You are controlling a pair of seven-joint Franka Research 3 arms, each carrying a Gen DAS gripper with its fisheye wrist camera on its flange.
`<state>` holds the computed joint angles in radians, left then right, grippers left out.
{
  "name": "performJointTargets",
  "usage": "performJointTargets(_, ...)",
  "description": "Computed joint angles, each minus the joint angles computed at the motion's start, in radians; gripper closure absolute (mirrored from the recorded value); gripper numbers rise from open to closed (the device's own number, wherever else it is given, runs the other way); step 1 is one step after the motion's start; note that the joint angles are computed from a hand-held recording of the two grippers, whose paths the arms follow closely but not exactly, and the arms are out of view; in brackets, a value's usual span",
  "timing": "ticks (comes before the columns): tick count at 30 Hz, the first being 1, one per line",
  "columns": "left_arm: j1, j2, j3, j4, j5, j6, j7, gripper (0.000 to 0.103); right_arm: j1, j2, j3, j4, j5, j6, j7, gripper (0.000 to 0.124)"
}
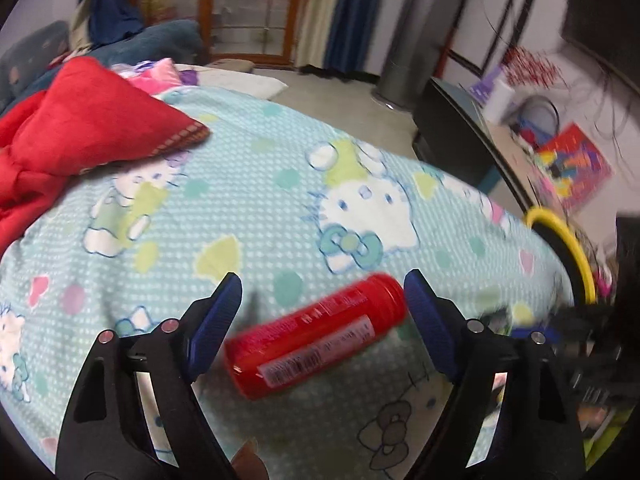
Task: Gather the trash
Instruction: 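Grasp the red snack tube with the left tool while the right tool grasps the green wrapper, then carry the red tube and green wrapper with both tools over the yellow bin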
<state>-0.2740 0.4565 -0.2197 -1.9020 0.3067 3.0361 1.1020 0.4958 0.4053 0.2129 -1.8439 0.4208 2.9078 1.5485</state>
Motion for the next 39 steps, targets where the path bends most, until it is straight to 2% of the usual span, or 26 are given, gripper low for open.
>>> performJointTargets(1,0.019,0.004,-0.031,-0.003,-0.015,-0.007,0.043,0.029,-0.005,-0.01,-0.002,-0.012,0.003,0.0,0.0,0.113)
performJointTargets(2,0.012,0.002,-0.028,-0.009,0.007,-0.008,0.043,0.029,-0.014,-0.023,0.0,-0.028,0.013,-0.003,-0.002,0.113)
performJointTargets(5,-0.046,-0.005,0.018,-0.011,0.052,-0.042,0.036,0.029,-0.041,-0.055,0.013,-0.065,0.051,0.003,-0.024,0.114)
performJointTargets(8,-0.069,-0.014,0.029,-0.025,0.076,-0.057,0.025,0.03,-0.069,-0.084,0.031,-0.094,0.106,0.007,-0.056,0.115)
performJointTargets(9,-0.083,-0.015,0.042,-0.029,0.081,-0.061,0.018,0.037,-0.072,-0.092,0.032,-0.099,0.118,0.006,-0.062,0.115)
performJointTargets(11,-0.179,-0.025,0.137,-0.032,0.176,-0.086,-0.096,0.047,-0.073,-0.109,0.029,-0.11,0.132,0.015,-0.075,0.116)
performJointTargets(12,-0.206,-0.03,0.164,-0.034,0.214,-0.09,-0.149,0.052,-0.074,-0.119,0.027,-0.12,0.138,0.021,-0.083,0.116)
performJointTargets(13,-0.222,-0.033,0.18,-0.036,0.24,-0.09,-0.204,0.055,-0.076,-0.126,0.027,-0.126,0.145,0.025,-0.091,0.116)
performJointTargets(15,-0.254,-0.039,0.214,-0.036,0.295,-0.106,-0.318,0.074,-0.083,-0.143,0.031,-0.141,0.169,0.031,-0.114,0.116)
performJointTargets(17,-0.251,-0.043,0.216,-0.037,0.312,-0.11,-0.413,0.079,-0.084,-0.162,0.028,-0.158,0.183,0.04,-0.129,0.116)
performJointTargets(19,-0.226,-0.046,0.198,-0.046,0.315,-0.082,-0.477,0.08,-0.079,-0.179,0.021,-0.176,0.187,0.051,-0.135,0.116)
performJointTargets(23,-0.284,-0.06,0.265,-0.067,0.461,-0.029,-0.675,0.08,-0.084,-0.217,0.018,-0.216,0.22,0.067,-0.164,0.116)
performJointTargets(29,-0.327,-0.071,0.274,-0.038,0.642,-0.023,-0.865,0.08,-0.101,-0.258,0.019,-0.25,0.3,0.1,-0.241,0.116)
performJointTargets(34,-0.328,-0.064,0.233,0.005,0.736,-0.019,-0.962,0.08,-0.091,-0.292,-0.001,-0.283,0.319,0.143,-0.248,0.116)
performJointTargets(39,-0.333,-0.043,0.201,0.058,0.794,-0.02,-1.015,0.08,-0.101,-0.333,-0.001,-0.32,0.414,0.181,-0.316,0.116)
